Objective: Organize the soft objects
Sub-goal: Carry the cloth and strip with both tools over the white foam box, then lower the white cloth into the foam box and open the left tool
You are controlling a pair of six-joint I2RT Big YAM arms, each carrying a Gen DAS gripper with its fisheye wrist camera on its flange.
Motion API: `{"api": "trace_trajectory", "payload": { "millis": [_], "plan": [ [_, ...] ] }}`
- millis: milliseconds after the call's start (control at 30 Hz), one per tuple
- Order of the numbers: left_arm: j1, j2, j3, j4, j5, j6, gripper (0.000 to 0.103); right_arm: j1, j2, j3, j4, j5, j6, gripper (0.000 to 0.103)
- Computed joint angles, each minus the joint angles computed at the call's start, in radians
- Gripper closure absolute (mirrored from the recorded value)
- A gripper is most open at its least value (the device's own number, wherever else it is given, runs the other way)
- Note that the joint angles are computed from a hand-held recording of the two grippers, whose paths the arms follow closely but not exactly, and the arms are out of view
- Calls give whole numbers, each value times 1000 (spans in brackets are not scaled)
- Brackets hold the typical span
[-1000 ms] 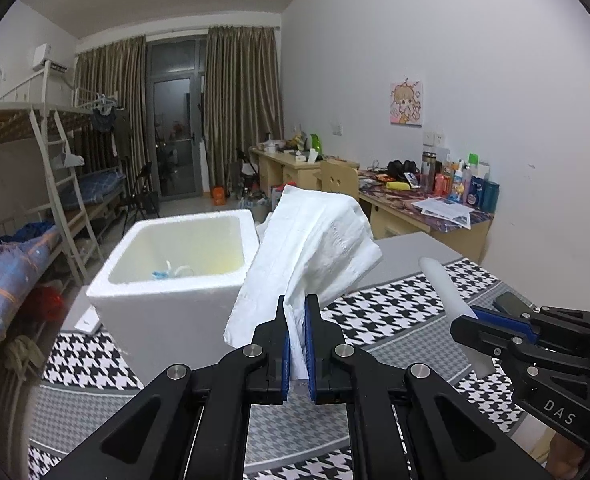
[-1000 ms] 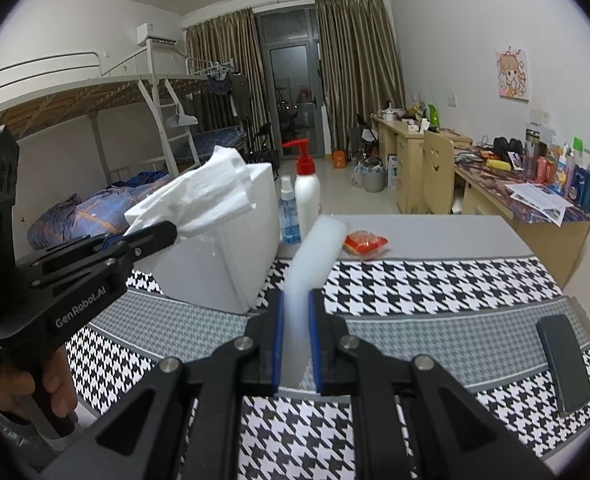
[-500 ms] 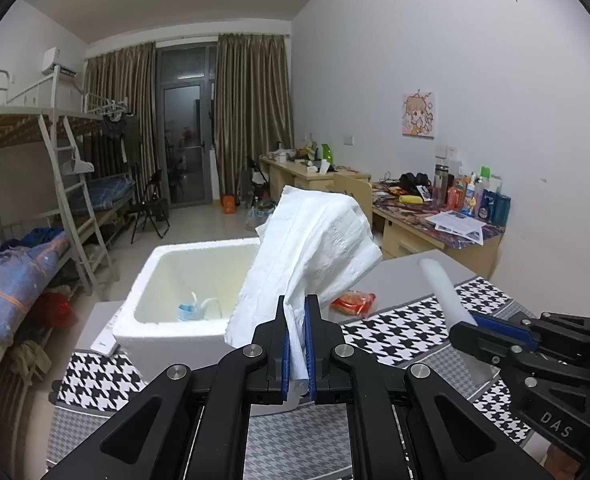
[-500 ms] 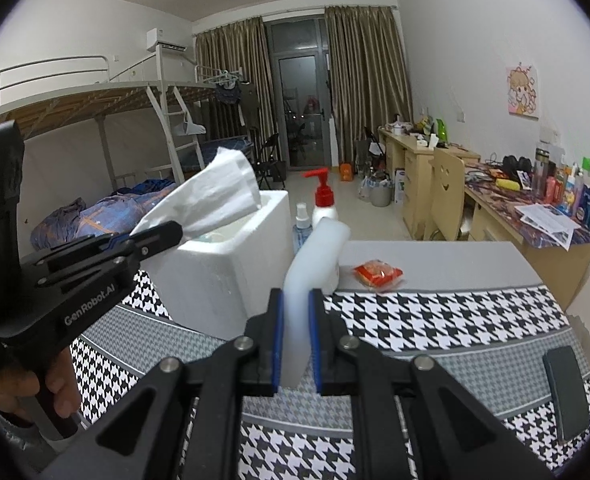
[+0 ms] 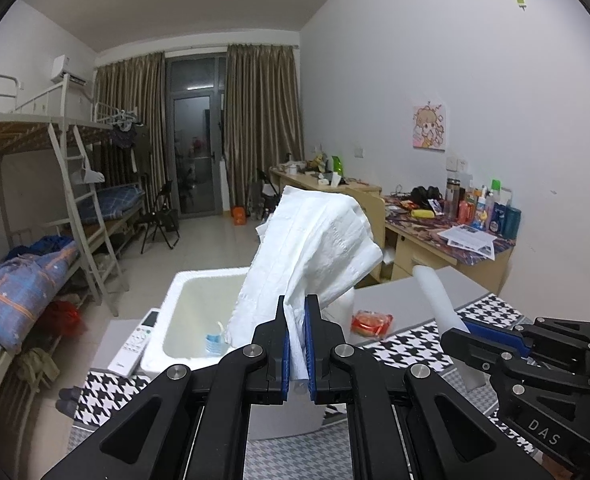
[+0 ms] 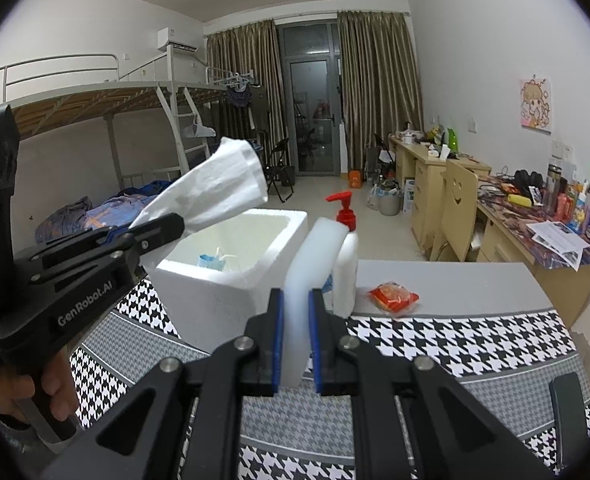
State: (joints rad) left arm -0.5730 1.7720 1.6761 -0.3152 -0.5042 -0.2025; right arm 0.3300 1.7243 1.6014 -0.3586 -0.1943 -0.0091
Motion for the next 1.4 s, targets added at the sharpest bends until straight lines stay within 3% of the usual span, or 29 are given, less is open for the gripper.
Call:
{"api": "trace_trajectory", "payload": {
  "millis": [867, 1300, 1333, 1400],
  "plan": [
    [73, 42, 65, -62, -17, -39, 96, 51, 114, 193, -55, -3, -31, 88],
    [114, 80, 116, -118, 35, -66, 96, 69, 183, 298, -106, 4, -47, 88],
    [118, 85, 122, -124, 47, -65, 91, 70, 189, 308, -111, 4, -47, 88],
    [128, 96, 137, -151, 74, -76, 65, 71, 201, 325, -120, 6, -46, 88]
  ]
}}
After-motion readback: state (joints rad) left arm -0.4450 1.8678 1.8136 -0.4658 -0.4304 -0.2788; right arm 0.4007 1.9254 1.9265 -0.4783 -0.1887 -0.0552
